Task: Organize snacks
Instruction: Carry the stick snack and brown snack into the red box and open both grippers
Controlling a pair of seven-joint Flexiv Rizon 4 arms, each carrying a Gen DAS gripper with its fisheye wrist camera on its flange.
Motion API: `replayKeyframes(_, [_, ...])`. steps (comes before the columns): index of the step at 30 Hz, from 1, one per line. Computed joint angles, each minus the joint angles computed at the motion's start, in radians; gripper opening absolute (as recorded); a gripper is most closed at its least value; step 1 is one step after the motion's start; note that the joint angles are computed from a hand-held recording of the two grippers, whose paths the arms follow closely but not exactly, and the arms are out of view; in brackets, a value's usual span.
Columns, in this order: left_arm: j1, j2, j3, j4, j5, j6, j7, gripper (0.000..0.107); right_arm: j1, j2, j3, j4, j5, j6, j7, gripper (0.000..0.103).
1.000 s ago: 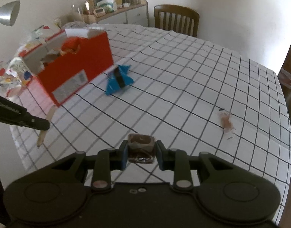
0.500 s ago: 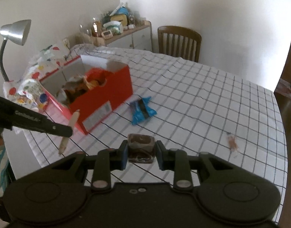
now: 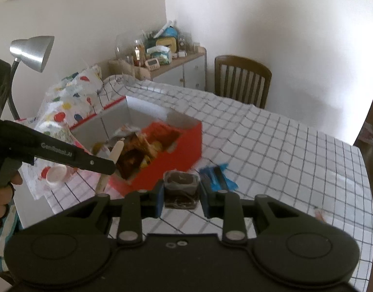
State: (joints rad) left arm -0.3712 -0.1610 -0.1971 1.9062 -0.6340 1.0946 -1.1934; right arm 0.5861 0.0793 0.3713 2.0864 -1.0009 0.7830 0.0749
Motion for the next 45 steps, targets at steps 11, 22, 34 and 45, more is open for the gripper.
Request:
replayKeyframes(11, [0.078, -0.026, 0.022, -0.046, -0.056, -0.02, 0.154, 0.011, 0.08, -0.165, -0.053, -0.193, -0.106, -0.073, 0.01, 0.028])
replayKeyframes(22, [0.142, -0.131, 0.045, -0.174, 0.054, -0.011, 0.162, 0.011, 0.152, -0.303, -0.132, -0.332, -0.091, -0.082, -0.013, 0.028])
replayKeyframes(34, [0.159, -0.321, 0.071, -0.415, 0.273, -0.143, -0.001, 0.011, 0.179, -0.422, -0.194, -0.424, 0.027, -0.073, -0.065, 0.028])
replayKeyframes(45, [0.105, -0.45, 0.103, -0.597, 0.456, -0.24, -0.005, 0.011, 0.195, -0.496, -0.224, -0.483, 0.146, -0.072, -0.136, 0.028])
